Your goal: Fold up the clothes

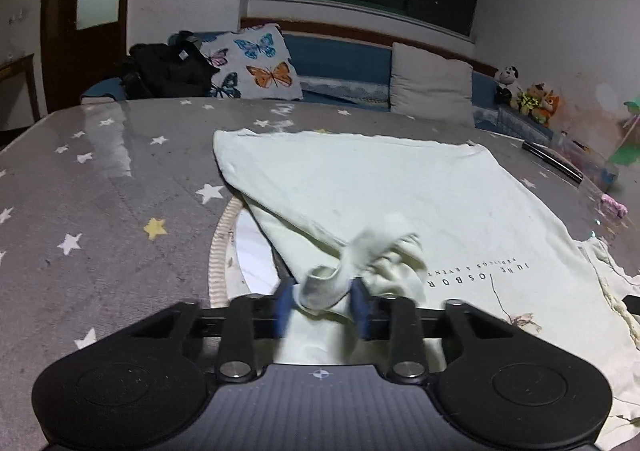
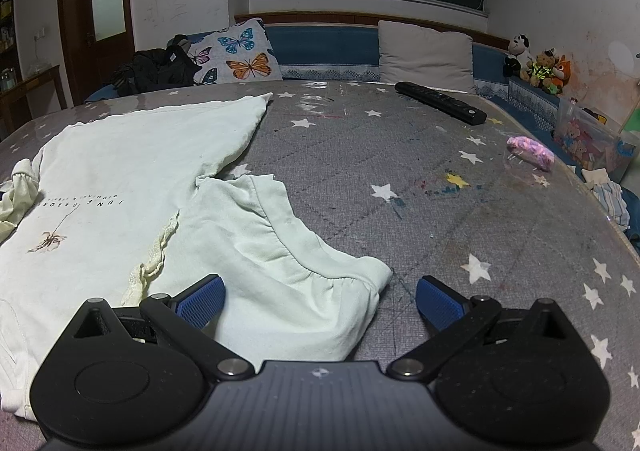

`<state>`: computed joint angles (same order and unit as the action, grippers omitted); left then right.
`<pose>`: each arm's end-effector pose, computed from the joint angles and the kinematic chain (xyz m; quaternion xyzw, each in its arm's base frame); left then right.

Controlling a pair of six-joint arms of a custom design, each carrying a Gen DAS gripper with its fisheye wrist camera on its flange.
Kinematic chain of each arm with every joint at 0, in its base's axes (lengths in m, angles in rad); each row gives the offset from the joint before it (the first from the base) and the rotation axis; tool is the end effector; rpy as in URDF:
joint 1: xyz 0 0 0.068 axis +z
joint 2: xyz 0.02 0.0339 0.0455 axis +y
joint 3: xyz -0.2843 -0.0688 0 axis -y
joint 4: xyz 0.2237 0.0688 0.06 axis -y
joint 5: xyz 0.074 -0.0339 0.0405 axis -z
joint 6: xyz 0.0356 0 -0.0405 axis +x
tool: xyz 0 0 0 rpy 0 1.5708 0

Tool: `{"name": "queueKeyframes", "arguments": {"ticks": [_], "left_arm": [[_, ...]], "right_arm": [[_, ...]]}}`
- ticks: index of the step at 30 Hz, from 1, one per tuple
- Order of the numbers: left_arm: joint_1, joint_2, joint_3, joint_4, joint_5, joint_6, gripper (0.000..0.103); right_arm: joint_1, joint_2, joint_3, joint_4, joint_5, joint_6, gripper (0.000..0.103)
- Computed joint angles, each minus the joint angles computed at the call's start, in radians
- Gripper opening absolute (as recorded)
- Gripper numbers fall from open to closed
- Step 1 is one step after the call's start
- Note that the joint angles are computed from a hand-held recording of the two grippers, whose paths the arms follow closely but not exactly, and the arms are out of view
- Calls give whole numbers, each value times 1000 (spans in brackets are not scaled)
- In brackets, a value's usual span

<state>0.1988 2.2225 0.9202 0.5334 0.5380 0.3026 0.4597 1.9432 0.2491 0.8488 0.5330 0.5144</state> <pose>0.3808 0.0581 0.0671 0.1496 0.8810 -0.1437 0.4252 0.2096 0.0836 0.0706 0.1181 0.8990 -0.0574 0.4177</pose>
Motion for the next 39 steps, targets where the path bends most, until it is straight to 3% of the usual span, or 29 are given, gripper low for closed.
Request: {"name": "queueKeyframes", "arguments": {"ticks": [2,9,15,18,24,26,29,34,38,39], "left_arm": [[13,-15,-26,34,6,-20,11],[126,-192,-220,191,2,-106,8],[290,-456,-368,66,-46,-92,8],[324,-432,-342,-48,-111,-41,9],[359,-315,-257,-138,-125,-61,28],[372,-319,-270,-118,-112,-40,47],[380,-308,-272,-105,-103,-7,48],[382,-270,-268,-98,-103,15,46],[372,-249,-270,-69,-111,22,33],[370,-248,-276,-57,-108,27,29]], "right_arm": [[0,1,0,1,0,0,103],[-1,3,3,-1,0,1,103],[-2,3,3,-1,0,0,103],[-3,4,3,0,0,-2,103],[-2,-1,1,-1,4,2,103],[-1,-17,-3,-18,9,13,103],[-1,-54,-26,-32,6,23,102],[-38,-102,-52,-60,-31,33,89],[-52,-123,-62,-59,-49,39,76],[-52,-127,-60,-63,-50,40,67]]}}
